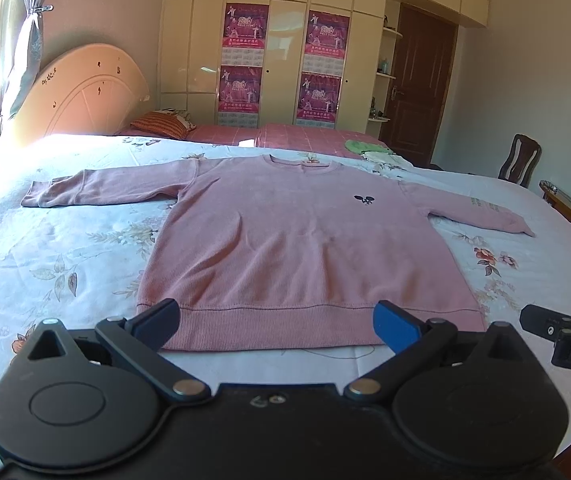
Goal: Fold small clothes
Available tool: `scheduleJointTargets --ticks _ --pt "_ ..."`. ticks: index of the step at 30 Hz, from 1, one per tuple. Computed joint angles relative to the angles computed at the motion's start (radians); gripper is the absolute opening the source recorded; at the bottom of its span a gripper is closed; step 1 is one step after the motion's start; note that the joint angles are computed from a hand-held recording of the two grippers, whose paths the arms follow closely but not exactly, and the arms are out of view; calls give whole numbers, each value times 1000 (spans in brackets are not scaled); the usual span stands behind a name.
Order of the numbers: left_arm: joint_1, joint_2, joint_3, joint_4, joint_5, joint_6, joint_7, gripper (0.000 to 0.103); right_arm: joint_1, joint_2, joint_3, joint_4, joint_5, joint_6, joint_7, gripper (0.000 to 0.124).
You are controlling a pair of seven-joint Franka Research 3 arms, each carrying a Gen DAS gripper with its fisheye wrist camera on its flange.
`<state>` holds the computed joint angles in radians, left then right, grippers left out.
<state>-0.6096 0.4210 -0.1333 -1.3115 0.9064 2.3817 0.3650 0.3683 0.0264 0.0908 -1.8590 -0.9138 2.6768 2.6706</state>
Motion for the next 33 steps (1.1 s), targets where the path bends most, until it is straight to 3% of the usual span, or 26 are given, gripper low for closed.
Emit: scheduleJointTargets --ticks 33 --pt "11 -13 -3 -22 -6 14 5 103 8 7 -5 5 -4 5 0 103"
